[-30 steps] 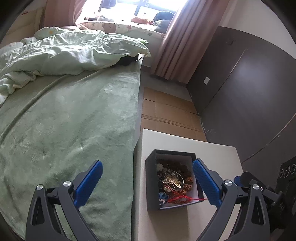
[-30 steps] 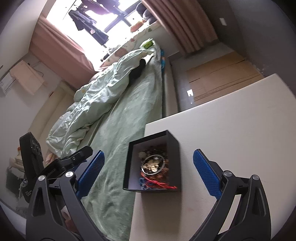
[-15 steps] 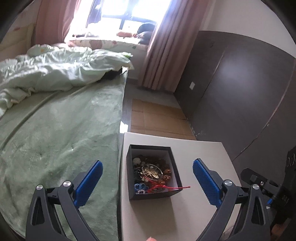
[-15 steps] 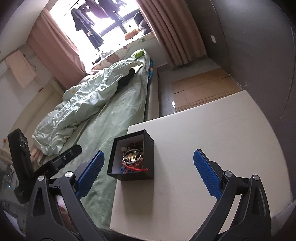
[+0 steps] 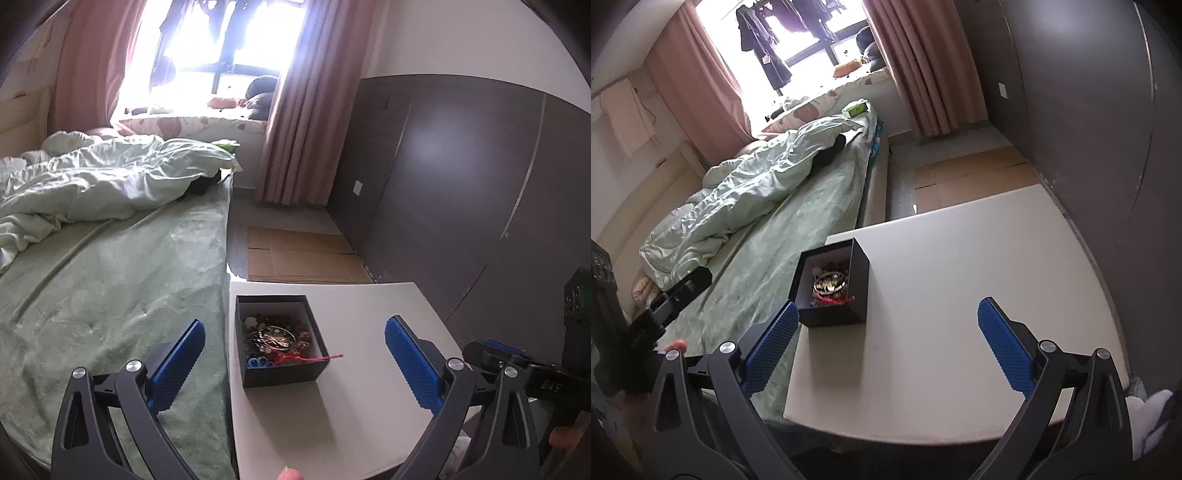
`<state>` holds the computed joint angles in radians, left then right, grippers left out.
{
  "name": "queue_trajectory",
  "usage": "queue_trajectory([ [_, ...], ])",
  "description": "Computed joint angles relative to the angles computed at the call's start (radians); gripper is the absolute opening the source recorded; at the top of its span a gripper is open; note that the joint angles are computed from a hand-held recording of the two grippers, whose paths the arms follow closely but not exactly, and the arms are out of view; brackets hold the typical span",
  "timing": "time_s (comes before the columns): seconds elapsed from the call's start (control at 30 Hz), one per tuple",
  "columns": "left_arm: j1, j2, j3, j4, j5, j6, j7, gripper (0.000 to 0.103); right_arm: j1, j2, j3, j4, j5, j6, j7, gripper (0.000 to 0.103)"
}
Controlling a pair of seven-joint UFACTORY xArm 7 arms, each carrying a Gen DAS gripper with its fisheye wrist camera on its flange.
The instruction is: Organize jewelry
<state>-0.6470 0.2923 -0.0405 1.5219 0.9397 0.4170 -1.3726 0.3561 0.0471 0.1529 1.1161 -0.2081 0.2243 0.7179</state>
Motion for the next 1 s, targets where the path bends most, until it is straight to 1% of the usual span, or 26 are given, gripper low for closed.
queue_trajectory([
  [0.07,-0.006,-0.022,-0.003,-0.031,0.015,-0.009,-0.008,0.095,0.002,-0.023,0.0,-0.025,-0.021,0.003,0.025,0.097],
  [0.17,-0.015,-0.065,-0.006,-0.079,0.079,0.009,-0.071,0.095,-0.003,-0.059,0.01,-0.062,-0.03,0.011,0.042,0.097],
  [0.37,0.014,-0.11,-0.054,-0.117,0.126,0.046,-0.116,0.095,-0.017,-0.098,0.031,-0.092,-0.045,0.035,0.079,0.097],
  [0.5,0.028,-0.125,-0.08,-0.128,0.141,0.071,-0.128,0.095,-0.03,-0.12,0.047,-0.102,-0.084,0.039,0.119,0.097],
  [0.53,0.032,-0.128,-0.084,-0.13,0.145,0.073,-0.135,0.095,-0.03,-0.123,0.051,-0.102,-0.088,0.039,0.115,0.097],
  [0.6,0.038,-0.131,-0.091,-0.132,0.15,0.075,-0.139,0.095,-0.025,-0.121,0.05,-0.103,-0.064,0.026,0.081,0.097],
  [0.67,0.04,-0.134,-0.097,-0.133,0.159,0.082,-0.142,0.095,-0.031,-0.124,0.059,-0.102,-0.095,0.032,0.103,0.097],
  [0.77,0.043,-0.139,-0.102,-0.133,0.173,0.09,-0.152,0.095,-0.03,-0.127,0.06,-0.103,-0.097,0.034,0.097,0.097],
  [1.0,0.051,-0.15,-0.114,-0.135,0.189,0.103,-0.17,0.095,-0.035,-0.123,0.066,-0.099,-0.138,0.03,0.138,0.097],
])
